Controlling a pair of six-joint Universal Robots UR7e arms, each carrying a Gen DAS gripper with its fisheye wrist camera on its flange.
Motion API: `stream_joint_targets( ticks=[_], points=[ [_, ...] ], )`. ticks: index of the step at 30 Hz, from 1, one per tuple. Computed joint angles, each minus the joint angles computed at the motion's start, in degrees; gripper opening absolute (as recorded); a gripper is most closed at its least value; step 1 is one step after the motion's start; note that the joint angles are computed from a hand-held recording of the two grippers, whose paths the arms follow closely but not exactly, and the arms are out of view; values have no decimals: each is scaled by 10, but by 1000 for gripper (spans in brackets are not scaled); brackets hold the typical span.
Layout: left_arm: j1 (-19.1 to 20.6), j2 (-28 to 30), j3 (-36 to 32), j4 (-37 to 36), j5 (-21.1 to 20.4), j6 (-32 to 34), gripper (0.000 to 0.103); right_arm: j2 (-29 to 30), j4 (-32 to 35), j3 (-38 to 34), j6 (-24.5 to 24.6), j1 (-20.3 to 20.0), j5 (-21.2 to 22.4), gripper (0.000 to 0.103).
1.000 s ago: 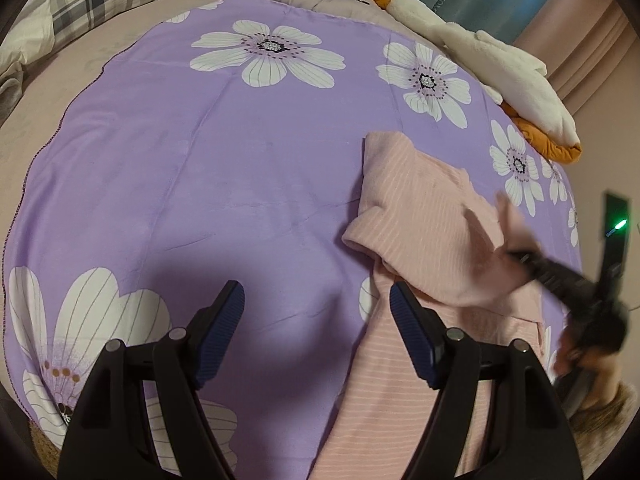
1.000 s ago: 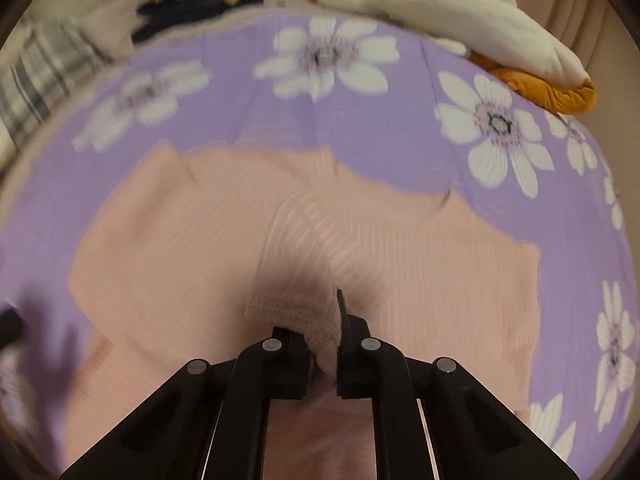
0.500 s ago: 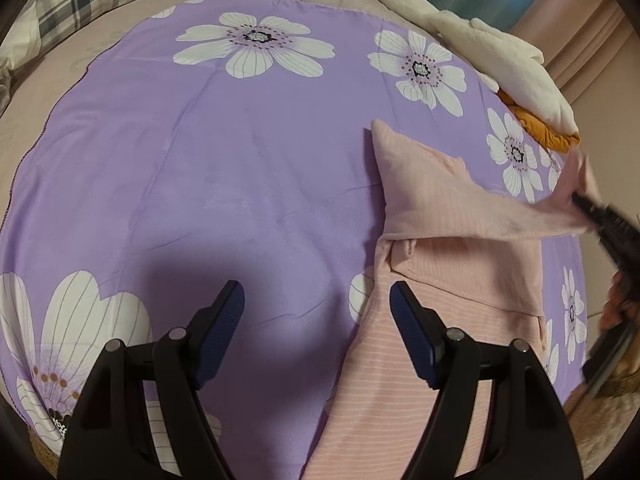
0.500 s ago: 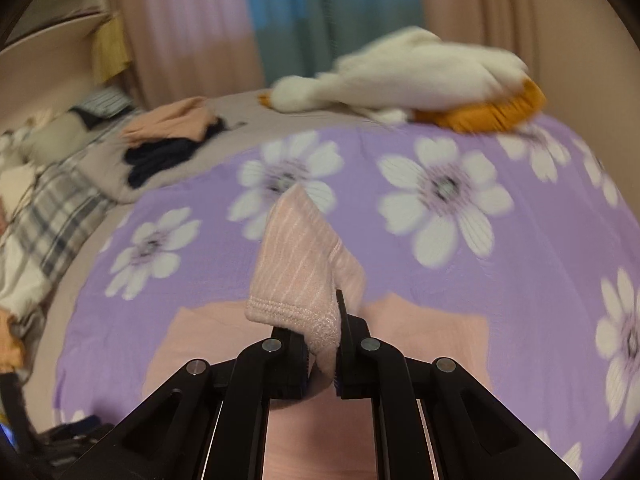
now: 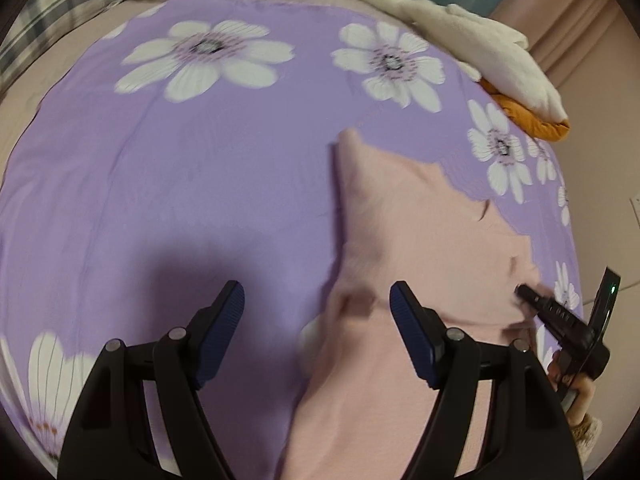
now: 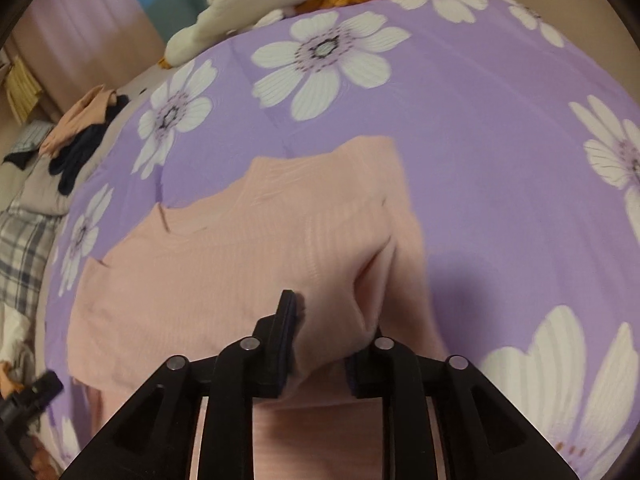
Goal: Fold small clothes
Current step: 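Pinch the sweater edge with the left gripper while the right gripper holds the hem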
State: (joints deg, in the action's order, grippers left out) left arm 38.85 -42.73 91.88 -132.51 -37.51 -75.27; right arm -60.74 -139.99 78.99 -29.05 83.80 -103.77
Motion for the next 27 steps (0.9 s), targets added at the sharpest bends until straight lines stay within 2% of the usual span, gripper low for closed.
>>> stream_joint_targets(
  ticks=[2,4,6,7,9,10,12,14,15,16,17,18,24,27],
  points=[
    [11,11,-20,-20,-5,38,74,-6,22,-8,16,-8,20,24],
    [23,19,-35,-49,-21,78,70,-7,34,-18,21,-15,29,24],
    [36,30,-56,-44,-35,94,63,-11,31,-21,27,-17,27,26],
    [41,35,-64,-40,-39,98,60,-11,31,-23,31,-19,30,32],
    [52,44,-80,-24,-54,100,49,-9,43,-35,35,-23,46,42],
    [57,48,-84,-26,-61,101,46,-3,53,-44,37,-23,46,43],
    [66,53,-86,-28,-78,106,33,8,61,-55,28,-20,33,43],
    [72,56,-90,-6,-83,92,27,20,62,-62,17,-14,10,42],
    [72,56,-84,-17,-81,93,27,24,54,-62,8,-12,0,40],
    [71,56,-83,-21,-78,94,27,24,43,-58,2,-10,-6,22],
    [69,56,-82,-20,-74,96,26,25,20,-51,-7,-5,-24,10],
    [68,56,-83,-18,-71,97,25,23,10,-48,-12,-3,-28,7],
    [68,55,-81,-15,-70,98,26,6,-42,-43,-48,8,32,7],
    [70,56,-80,-18,-71,98,27,21,-44,-63,-49,8,27,7]
  ],
)
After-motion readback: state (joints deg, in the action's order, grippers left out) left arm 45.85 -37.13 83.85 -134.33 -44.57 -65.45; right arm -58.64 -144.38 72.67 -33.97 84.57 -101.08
